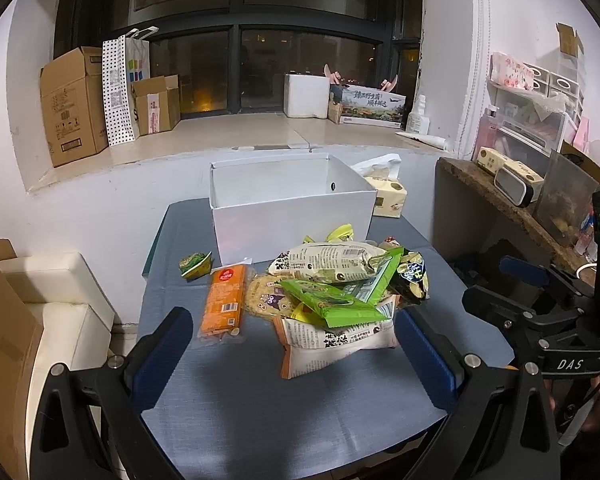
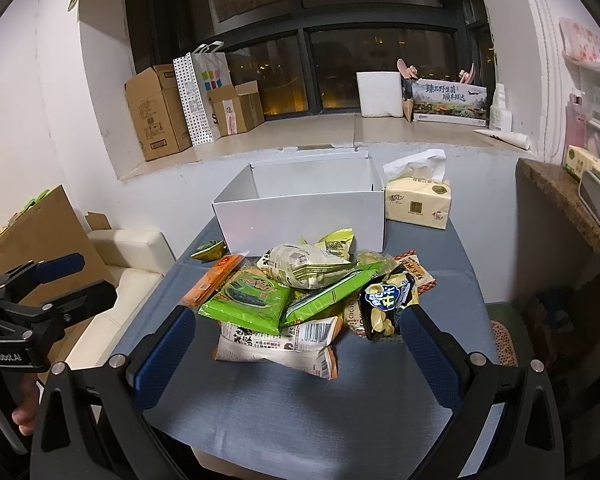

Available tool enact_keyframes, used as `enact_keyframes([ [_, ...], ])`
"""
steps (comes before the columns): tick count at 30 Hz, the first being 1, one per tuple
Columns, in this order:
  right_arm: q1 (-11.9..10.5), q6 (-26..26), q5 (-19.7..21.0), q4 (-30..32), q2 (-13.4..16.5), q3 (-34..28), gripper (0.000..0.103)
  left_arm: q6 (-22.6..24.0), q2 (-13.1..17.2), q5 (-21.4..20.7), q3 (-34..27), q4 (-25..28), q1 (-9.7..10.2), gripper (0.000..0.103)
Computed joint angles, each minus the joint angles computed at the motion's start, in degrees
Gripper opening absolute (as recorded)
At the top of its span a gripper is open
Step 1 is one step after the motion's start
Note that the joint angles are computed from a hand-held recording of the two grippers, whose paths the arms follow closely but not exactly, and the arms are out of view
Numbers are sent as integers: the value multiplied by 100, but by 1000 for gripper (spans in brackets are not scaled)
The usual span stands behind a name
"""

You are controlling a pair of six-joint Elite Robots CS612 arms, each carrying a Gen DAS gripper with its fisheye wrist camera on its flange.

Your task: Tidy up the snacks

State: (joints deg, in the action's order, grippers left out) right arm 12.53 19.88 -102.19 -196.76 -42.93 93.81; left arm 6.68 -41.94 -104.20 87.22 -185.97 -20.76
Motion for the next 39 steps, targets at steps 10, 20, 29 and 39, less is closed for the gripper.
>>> enact_keyframes([
  [10, -126, -132, 455, 182, 23, -77, 103, -101, 107, -104, -77, -247, 74, 103],
  [20, -317, -1120, 759, 1684, 573, -1330, 103, -322, 434, -159, -382, -628, 229, 103],
  [29, -380, -1767, 977, 3285, 1194, -2625, 96, 23, 633, -93, -683, -300, 276, 103],
  [39, -384, -2280, 965, 3984, 1314, -2903, 42, -40, 884, -476, -1300, 815, 344, 103],
])
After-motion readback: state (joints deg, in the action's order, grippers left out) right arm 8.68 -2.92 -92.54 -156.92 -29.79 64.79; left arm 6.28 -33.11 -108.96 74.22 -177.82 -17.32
